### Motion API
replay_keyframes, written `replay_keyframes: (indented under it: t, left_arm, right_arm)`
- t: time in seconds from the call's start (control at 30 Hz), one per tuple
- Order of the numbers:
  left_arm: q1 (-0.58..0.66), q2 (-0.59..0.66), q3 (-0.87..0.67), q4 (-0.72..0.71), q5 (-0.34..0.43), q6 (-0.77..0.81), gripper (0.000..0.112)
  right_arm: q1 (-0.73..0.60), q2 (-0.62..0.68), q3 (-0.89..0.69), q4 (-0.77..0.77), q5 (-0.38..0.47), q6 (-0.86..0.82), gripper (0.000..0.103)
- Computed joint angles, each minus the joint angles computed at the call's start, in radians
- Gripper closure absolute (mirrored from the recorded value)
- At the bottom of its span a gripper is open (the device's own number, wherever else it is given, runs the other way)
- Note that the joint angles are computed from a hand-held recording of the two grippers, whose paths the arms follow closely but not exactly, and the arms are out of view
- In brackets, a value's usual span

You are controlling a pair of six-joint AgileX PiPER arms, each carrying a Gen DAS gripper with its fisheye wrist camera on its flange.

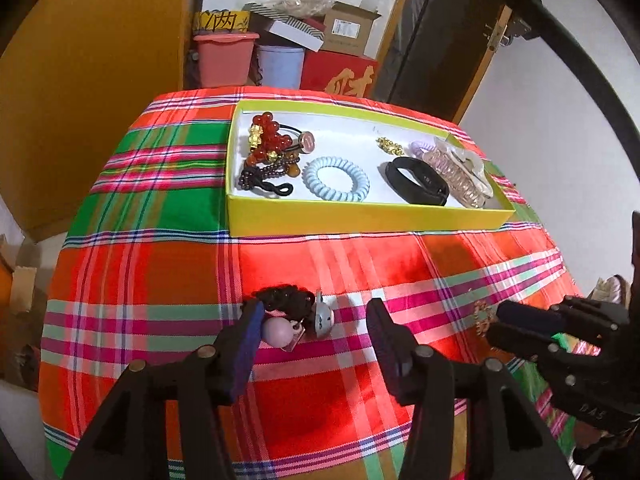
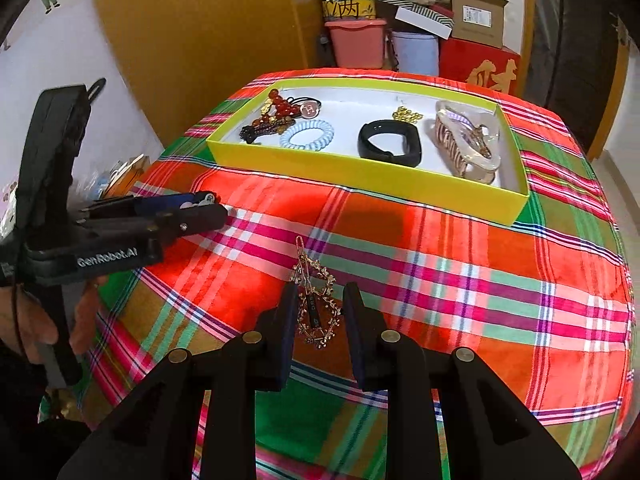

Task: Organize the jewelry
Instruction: 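Grasp the gold pendant necklace with the right gripper while the left grasps the black bow hair tie, then carry the necklace and hair tie into the yellow tray and open both grippers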

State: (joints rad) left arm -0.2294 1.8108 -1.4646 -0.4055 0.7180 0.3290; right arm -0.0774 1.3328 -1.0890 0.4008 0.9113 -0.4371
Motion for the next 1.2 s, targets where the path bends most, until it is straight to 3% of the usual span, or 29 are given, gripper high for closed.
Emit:
replay_keyframes:
  t: [0.07, 0.13, 0.7, 1.2]
  left_arm:
    - [-0.016, -0.006, 0.011, 0.056, -0.023, -0.039, 0.08]
    - [-0.015, -0.009, 0.014, 0.059, -0.023, -0.033, 0.082]
    - [-0.003, -0.092, -0.02, -0.026, 0.014, 0.026, 0.083]
    - [0.004, 0.075, -0.302, -0.03, 0.107, -0.001, 0.083]
  right_arm:
    - [-0.009, -0.001, -0.004, 0.003, 0.002, -0.005, 0.08]
    - [-0.017, -0.003, -0.009, 0.005, 0.004, -0.009, 0.08]
    - [-0.07, -0.019, -0.08, 0.018, 0.047, -0.012, 0.08]
    - [-0.083, 0.105, -0.272, 0.007, 0.057, 0.01, 0.08]
